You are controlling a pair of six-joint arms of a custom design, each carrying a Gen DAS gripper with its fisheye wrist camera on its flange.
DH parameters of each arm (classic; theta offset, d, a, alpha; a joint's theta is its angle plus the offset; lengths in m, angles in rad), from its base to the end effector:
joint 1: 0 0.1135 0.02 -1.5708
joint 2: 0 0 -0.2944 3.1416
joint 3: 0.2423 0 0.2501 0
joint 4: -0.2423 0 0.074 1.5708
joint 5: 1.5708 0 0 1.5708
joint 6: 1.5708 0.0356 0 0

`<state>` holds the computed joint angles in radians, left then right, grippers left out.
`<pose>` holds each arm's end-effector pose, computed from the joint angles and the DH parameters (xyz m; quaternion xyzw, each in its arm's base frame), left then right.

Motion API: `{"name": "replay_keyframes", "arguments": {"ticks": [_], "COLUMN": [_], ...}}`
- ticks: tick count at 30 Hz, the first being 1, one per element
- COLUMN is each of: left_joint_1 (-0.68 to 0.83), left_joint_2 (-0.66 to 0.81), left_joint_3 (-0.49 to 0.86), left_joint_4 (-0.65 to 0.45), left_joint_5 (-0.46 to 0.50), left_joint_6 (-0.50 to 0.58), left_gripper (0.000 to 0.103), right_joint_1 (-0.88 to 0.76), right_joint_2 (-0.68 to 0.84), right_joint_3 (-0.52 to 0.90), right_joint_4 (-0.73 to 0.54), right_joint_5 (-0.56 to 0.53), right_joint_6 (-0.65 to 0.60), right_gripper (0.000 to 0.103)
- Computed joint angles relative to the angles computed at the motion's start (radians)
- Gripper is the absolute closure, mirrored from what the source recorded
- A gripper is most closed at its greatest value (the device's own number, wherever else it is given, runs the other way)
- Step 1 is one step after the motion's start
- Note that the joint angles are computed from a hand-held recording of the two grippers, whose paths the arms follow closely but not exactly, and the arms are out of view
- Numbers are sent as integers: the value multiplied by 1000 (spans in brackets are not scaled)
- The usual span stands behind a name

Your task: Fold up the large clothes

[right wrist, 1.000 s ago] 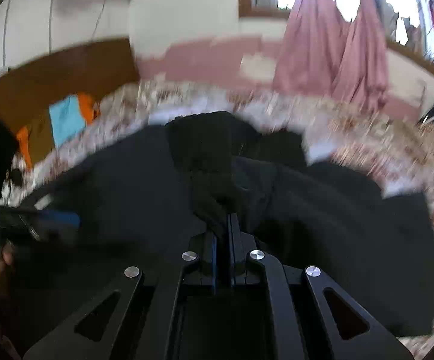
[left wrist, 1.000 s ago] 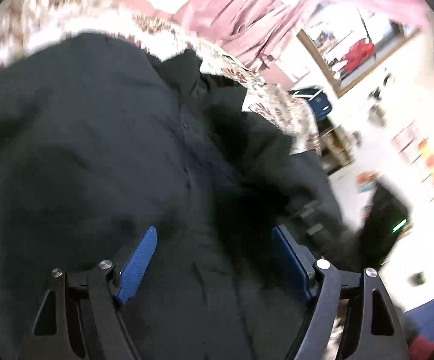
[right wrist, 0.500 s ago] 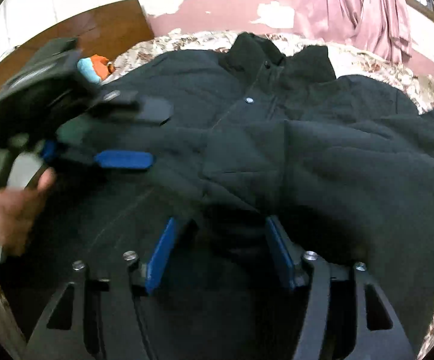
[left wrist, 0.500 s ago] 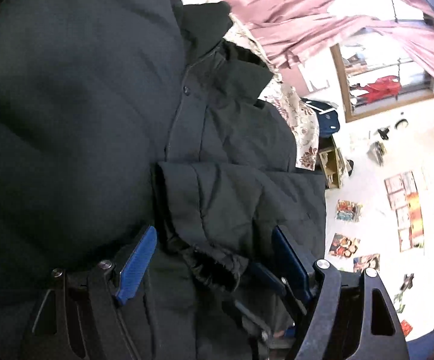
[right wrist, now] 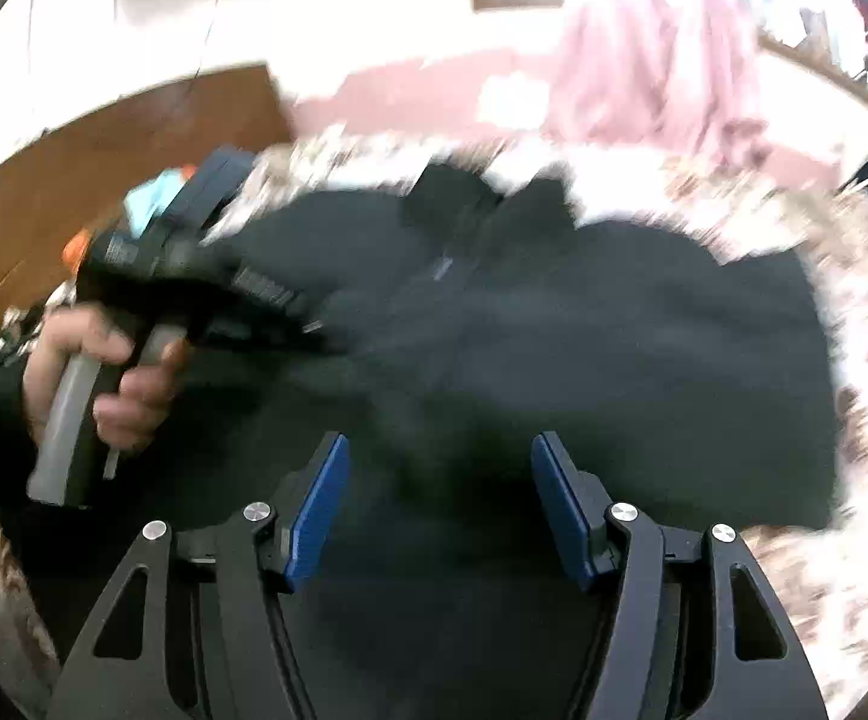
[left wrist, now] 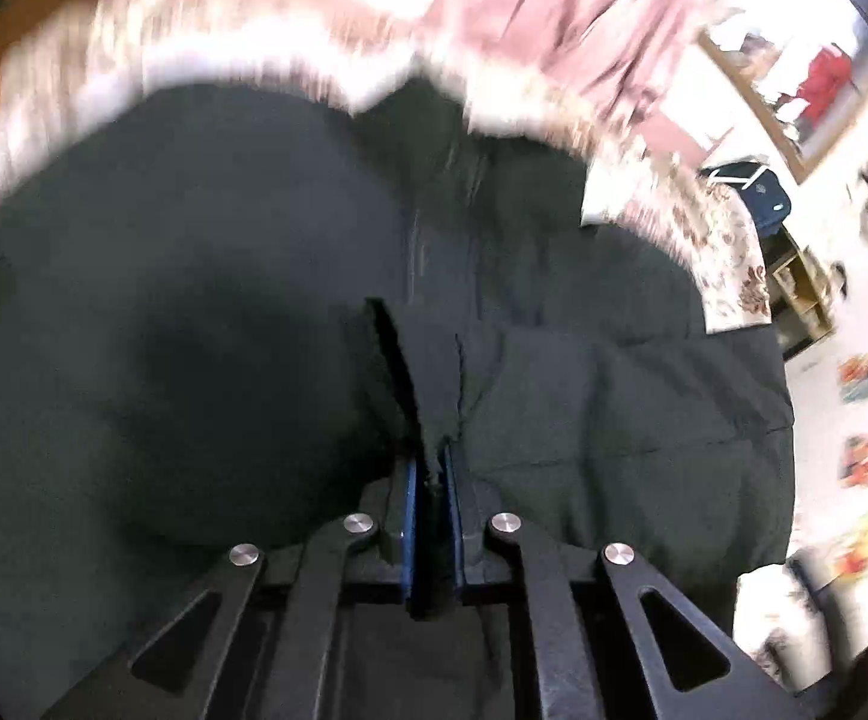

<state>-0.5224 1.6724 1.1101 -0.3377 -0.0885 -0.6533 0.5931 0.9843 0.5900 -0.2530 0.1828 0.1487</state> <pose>0.3095 -0.1746 0.2420 -0.0762 0.9404 -0.1476 0.2968 0.1622 0.1015 0.2551 -0.1568 0.8786 0.0846 0.4431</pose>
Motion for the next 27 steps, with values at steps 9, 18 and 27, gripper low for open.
{"name": "replay_keyframes", "arguments": {"ticks": [9,18,27], "left_joint_1": [134,173,372], "left_joint_2": [-110,6,-249], "left_joint_3": [72,-35,-263], "left_joint_4": [-194,-86,86], "left_joint_5": [-263,-364,52], "left_joint_6": [226,315,176], "left_gripper": [95,91,79], "right_joint_1": [-262,-232,-170], "right_joint_2": [276,729,643], "right_joint_3": [151,319,312], "right_joint_4": [181,184,141], "right_joint_5": [-96,-11,51], "right_joint_6": [-8,28,60], "right_gripper": [61,67,46]}}
